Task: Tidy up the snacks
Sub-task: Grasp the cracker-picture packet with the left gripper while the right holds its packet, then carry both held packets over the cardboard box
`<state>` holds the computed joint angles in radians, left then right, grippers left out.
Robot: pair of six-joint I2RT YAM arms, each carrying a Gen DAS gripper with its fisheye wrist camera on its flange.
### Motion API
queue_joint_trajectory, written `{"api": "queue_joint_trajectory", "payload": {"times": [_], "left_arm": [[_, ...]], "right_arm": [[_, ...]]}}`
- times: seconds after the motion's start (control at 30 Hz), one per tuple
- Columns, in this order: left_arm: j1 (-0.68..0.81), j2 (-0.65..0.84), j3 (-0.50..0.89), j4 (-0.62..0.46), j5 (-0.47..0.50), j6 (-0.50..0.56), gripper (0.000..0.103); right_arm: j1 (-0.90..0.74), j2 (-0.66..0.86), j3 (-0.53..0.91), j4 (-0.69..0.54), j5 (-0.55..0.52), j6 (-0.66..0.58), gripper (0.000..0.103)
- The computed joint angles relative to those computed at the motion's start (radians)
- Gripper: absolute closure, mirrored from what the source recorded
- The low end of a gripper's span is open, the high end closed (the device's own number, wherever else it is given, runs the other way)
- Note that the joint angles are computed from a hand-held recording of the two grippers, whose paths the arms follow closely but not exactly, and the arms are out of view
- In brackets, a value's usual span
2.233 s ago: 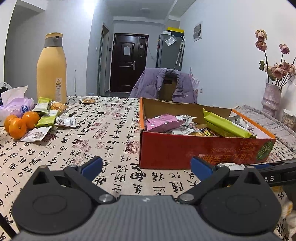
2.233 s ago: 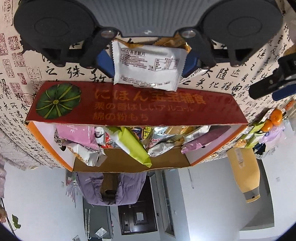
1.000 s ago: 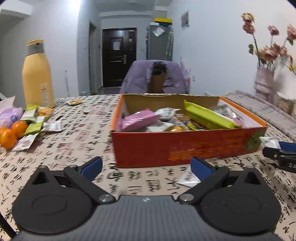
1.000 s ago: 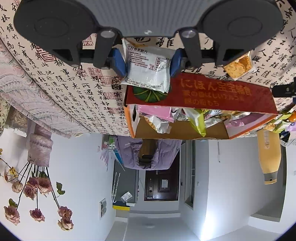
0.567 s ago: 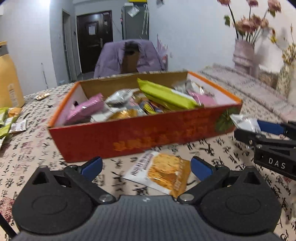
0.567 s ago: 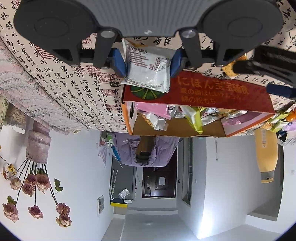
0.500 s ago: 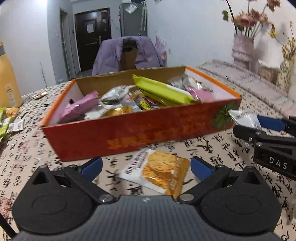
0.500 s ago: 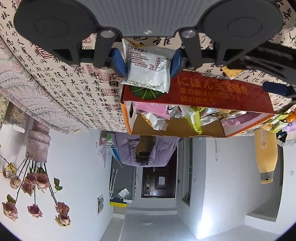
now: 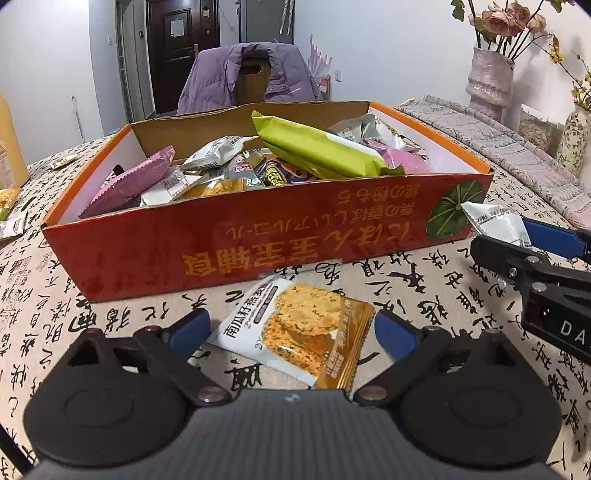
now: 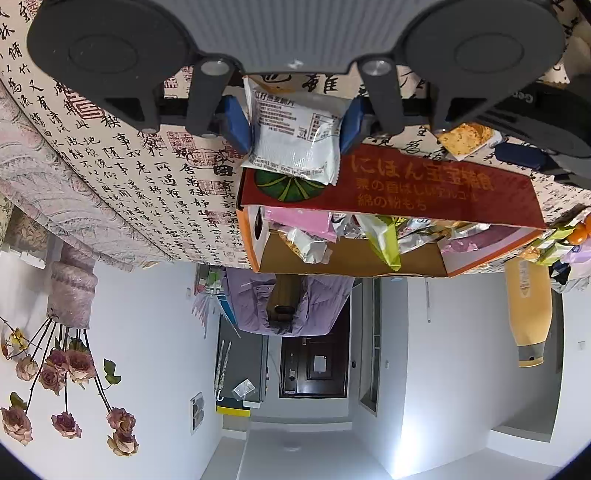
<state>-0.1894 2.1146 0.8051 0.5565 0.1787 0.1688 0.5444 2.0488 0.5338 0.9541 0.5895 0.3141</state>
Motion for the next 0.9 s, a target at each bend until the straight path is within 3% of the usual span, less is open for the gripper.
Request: {"api": "queue_joint_trajectory", "payload": {"times": [0.33,0.4,0.63,0.9], "left_arm": [[0.008,-0.02,-0.07,0.102,0.0,-0.059,0.035],[0.006,-0.027,-0.093,0.131,-0.009,-0.064,0.052],[0.022,-0.058,-0.168,0.226,0.017,-0.069,0.058],[0.039,-0.134,-0.306,0.392,0.044,-0.043,0.058]], "right_arm": [[-0.001,0.001,0.002,0.002,-0.008,-0.005,0.05],[0.0,0.005,-0.001,0.014,-0.009,-0.011,0.05],[0.007,0.008,-0.014,0.044,-0.001,-0.018,0.05],[0.022,0.031,-0.08,0.223,0.022,-0.033,0.05]]}}
